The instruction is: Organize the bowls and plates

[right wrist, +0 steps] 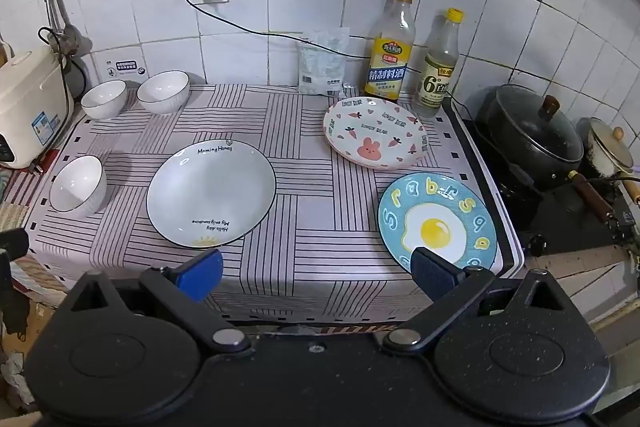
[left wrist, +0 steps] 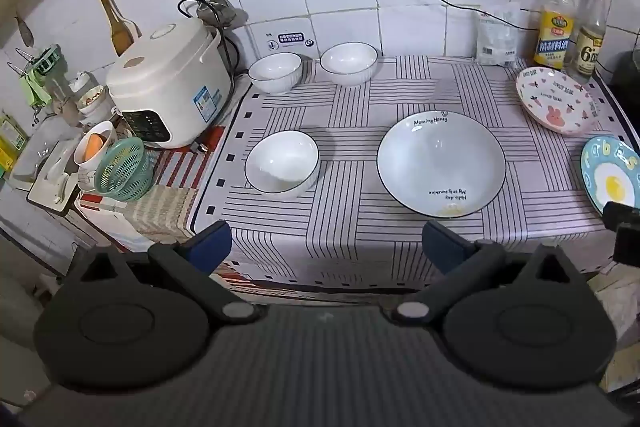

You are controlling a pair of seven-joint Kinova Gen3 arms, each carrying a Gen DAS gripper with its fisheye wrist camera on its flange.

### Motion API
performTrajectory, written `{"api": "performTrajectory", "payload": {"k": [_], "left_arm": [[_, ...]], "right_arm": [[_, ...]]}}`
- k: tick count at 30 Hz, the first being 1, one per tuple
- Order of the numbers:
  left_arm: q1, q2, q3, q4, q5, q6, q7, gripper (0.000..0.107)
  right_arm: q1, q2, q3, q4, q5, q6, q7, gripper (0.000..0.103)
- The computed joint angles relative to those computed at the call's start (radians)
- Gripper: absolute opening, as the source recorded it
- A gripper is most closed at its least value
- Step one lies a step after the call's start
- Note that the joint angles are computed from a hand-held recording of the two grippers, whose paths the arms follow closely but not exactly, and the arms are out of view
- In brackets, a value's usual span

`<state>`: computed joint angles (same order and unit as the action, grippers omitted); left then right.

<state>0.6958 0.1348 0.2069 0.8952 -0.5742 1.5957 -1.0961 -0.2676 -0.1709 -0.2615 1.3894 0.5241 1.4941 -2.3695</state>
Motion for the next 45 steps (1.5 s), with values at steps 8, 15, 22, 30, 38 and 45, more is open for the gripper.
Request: {"api": "performTrajectory", "payload": {"k": [8, 15, 22, 30, 38, 45], "left_arm": [[0.006, -0.015, 0.013, 0.045, 0.014, -0.012, 0.019, 0.103], [-0.034, -0.037, 0.019, 0.075, 0.050, -0.070, -0.002, 0.103], [-0.063, -0.053, 0.031, 0.098, 0.063, -0.090, 0.000, 0.103], [-0.111, -0.064, 0.027, 0.130, 0.162, -0.116, -0.034, 0.103], [-0.142, -0.081, 0.045, 0.170, 0.184, -0.147, -0.033, 0.103], [-0.142, -0.083, 0.049, 0.183, 0.177, -0.153, -0.054, 0.103]], "right_arm": [[0.001, -0.009, 0.006, 0.011, -0.016, -0.019, 0.019, 0.102], [-0.003, 0.001, -0.010, 0.008, -0.001, 0.004, 0.001, 0.102], [-0.005, -0.003, -0.011, 0.010, 0.021, 0.019, -0.008, 0.102], [0.006, -0.026, -0.020, 0.046, 0.031, 0.024, -0.037, 0.102], [0.018, -0.050, -0.038, 0.076, 0.044, 0.023, -0.077, 0.102], [0.023, -0.053, -0.043, 0.080, 0.046, 0.023, -0.067, 0.102]]}}
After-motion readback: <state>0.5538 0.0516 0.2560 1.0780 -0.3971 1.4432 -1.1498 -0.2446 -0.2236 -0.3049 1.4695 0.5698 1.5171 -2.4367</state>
